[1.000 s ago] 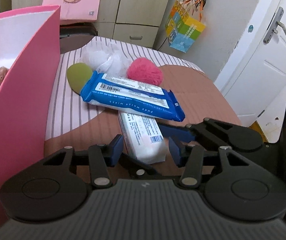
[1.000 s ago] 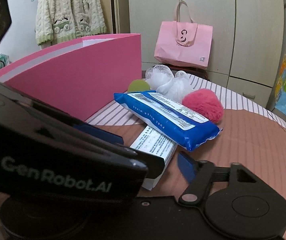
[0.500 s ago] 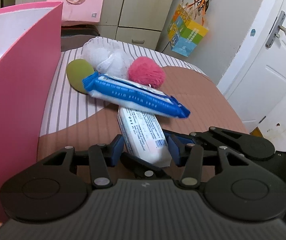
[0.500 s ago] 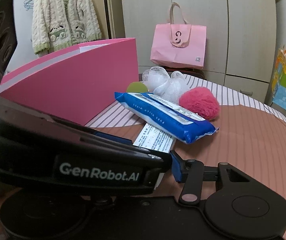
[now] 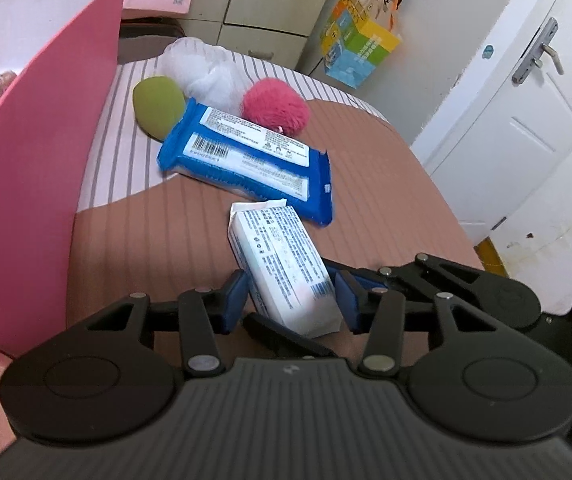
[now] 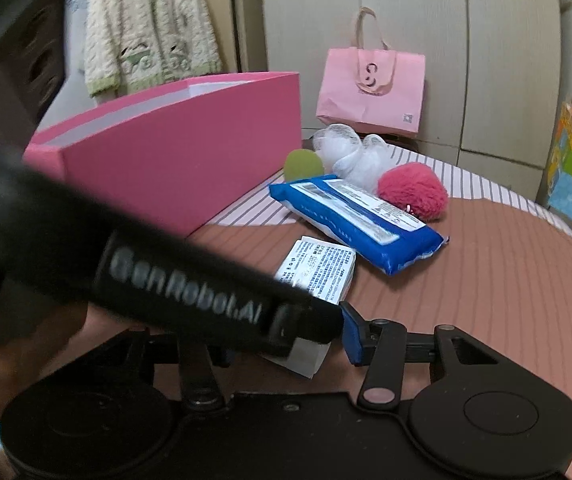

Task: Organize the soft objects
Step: 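Grasp the white tissue pack with the left tool, then lift the tissue pack and lower it into the shoebox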

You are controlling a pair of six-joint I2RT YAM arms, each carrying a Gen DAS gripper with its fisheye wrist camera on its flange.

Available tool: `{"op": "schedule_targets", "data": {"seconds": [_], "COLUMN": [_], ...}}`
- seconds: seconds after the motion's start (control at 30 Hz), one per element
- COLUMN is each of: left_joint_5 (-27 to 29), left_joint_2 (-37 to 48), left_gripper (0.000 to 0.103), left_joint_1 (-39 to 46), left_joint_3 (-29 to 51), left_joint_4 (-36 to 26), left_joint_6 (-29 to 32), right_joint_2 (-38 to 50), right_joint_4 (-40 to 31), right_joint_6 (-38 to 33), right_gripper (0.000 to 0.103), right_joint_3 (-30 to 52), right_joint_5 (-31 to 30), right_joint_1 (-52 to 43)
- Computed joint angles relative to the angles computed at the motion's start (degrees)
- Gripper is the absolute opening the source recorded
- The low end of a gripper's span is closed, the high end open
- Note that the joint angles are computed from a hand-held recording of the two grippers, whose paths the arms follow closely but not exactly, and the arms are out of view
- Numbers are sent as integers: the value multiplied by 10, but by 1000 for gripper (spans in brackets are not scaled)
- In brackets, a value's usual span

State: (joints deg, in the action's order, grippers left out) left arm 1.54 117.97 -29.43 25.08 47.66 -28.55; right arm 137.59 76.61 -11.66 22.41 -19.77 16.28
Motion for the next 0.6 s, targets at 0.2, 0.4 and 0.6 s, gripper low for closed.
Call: {"op": "schedule_targets", "data": {"seconds": [0.2, 0.4, 0.6], "left_joint_5": [-27, -79, -121], "left_joint_2": [27, 45, 22], "left_gripper": [50, 49, 48], "left_joint_1": [-3, -32, -61], "left_joint_3": [16, 11, -5], "left_joint_4": [26, 62, 44], "left_joint_6": [-8, -19, -23], "right_joint_2": [5, 32, 32], "right_joint_4": [7, 61, 69], "right_joint_6": [-3, 21, 48], "right_gripper": [53, 50, 48], "right_joint_3": [-3, -9, -17], "right_joint_5": [-11, 21, 4], "right_joint_1": [-15, 5, -1]}}
